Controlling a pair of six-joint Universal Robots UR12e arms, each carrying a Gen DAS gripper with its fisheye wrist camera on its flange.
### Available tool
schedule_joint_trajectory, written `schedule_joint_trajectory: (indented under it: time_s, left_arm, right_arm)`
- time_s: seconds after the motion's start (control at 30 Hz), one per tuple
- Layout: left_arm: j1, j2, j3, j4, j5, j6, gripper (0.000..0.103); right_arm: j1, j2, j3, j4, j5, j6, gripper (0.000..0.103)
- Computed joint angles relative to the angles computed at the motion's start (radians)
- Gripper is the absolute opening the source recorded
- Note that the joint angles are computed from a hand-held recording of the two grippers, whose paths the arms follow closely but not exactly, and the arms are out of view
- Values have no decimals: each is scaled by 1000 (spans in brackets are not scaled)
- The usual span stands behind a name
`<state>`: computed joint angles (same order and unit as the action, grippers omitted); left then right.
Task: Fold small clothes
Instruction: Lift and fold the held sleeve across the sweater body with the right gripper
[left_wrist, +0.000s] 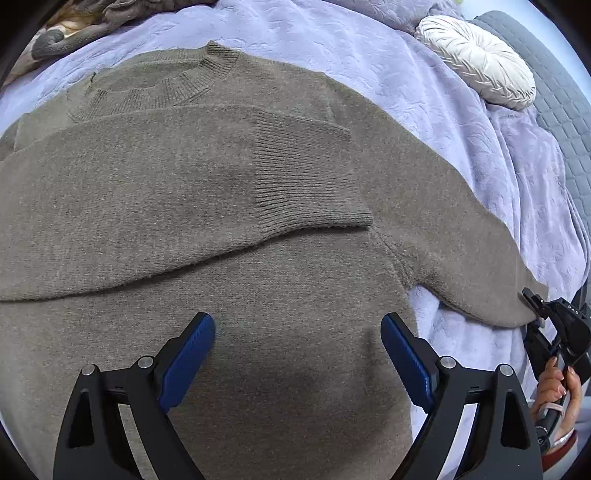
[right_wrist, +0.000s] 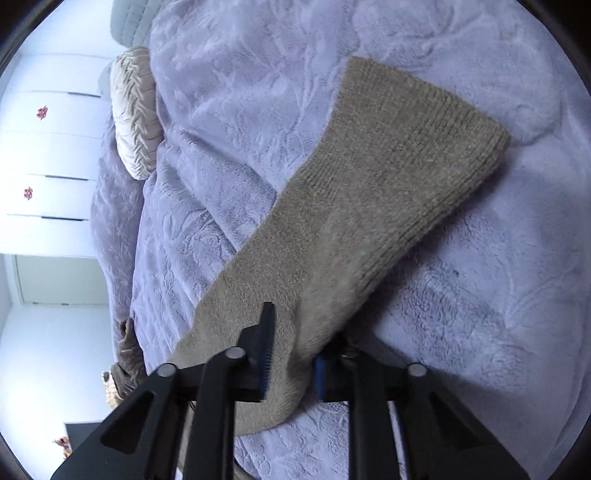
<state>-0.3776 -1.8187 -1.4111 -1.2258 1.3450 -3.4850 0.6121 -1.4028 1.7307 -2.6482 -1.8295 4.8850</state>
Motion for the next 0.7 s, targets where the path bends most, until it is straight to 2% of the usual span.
schedule_joint_trajectory:
  time_s: [0.07,0.13,0.27,0.37,0.5,0.6,0.7]
  left_arm:
    - [7,2,-3,-8,1,-8,92]
    - [18,7,-11,-12,-19,-17,92]
    - [39,28,-35,20,-54,-15,92]
    - [48,49,-55,71,-8,-10,92]
    - [73,79,-91,158,49,-10,92]
    - [96,97,-113,198,88,-26,92]
    - [118,113,-135,227,151,-42,92]
  right_arm:
    - [-1,4,12,-57,-1,16,13]
    - [0,14,4,-88,-5,-12,13]
    - [0,51,-63,-124,10,-148,13]
    - [0,90,-143,-118,38,-290,13]
    - [9,172,-299,-73,70,-515,13]
    - [21,255,-437,-48,134,-677,13]
    - [40,361,-611,18,214,-834,13]
